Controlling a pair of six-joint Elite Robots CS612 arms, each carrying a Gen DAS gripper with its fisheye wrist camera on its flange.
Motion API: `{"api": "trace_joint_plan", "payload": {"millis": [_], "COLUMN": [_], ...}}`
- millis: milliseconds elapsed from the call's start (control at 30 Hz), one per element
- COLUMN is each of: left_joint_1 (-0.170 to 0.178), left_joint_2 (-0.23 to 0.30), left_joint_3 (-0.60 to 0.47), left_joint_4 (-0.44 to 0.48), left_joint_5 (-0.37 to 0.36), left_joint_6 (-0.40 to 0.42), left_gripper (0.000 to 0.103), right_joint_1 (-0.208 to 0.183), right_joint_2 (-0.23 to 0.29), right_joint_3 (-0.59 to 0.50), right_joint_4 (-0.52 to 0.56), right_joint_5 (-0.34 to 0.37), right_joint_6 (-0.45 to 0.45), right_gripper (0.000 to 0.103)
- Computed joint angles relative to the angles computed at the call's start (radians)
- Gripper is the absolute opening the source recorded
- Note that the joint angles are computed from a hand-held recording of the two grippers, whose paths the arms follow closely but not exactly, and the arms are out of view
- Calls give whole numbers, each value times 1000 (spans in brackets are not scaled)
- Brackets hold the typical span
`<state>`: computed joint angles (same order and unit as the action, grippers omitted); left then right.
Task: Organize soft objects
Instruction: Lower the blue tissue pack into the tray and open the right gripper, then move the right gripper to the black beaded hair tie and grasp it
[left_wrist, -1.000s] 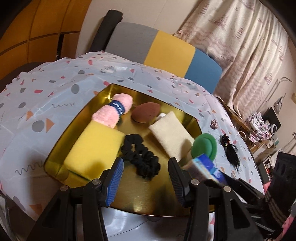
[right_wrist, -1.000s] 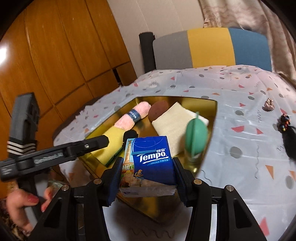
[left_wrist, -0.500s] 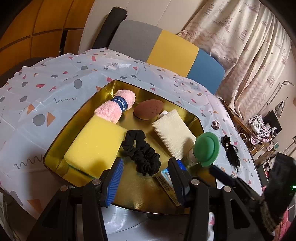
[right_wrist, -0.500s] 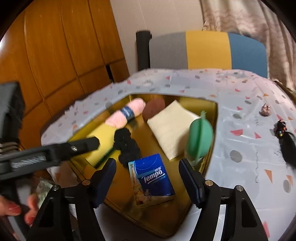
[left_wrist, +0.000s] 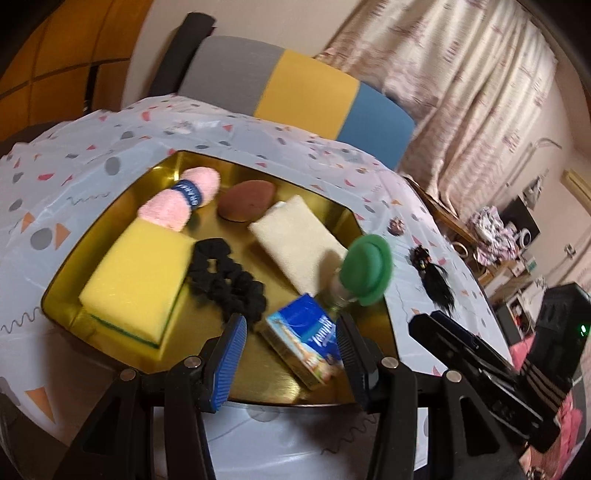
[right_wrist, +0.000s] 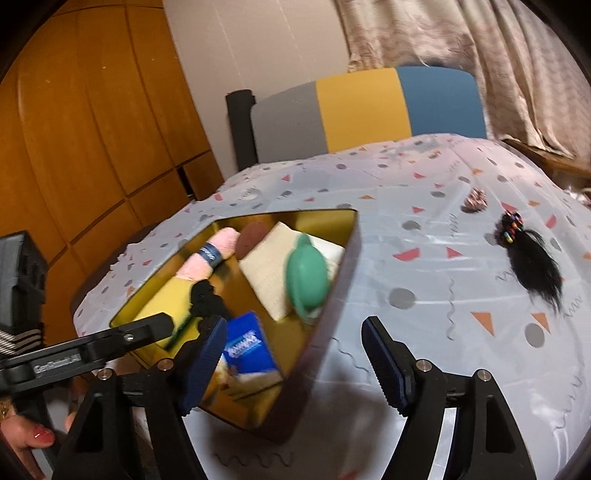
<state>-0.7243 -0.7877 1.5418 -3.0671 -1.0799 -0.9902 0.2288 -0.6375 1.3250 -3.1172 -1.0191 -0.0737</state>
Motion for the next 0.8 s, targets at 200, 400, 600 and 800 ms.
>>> {"api": "trace_joint_plan", "payload": {"millis": [200,400,600,800], "left_joint_1": [-15,-30,-44,-49], "left_joint_2": [15,31,52,76], "left_joint_3": [-27,-60,-115,-183], "left_joint_4": [-9,2,33,90], "left_joint_5": [-21,-87,-139,-169], "left_joint_6": [87,134,226,287], "left_gripper": [51,51,51,51], "right_joint_1": [-19,-40,-68,-91], "right_joint_2": [2,15,52,120], "right_joint_3": [5,-16,-89,-238], "right_joint_4": [35,66,122,165], "right_joint_5": [-23,-87,-180,-281], "right_joint_6": [5,-15,-35,-15], "right_gripper": [76,76,76,83]}}
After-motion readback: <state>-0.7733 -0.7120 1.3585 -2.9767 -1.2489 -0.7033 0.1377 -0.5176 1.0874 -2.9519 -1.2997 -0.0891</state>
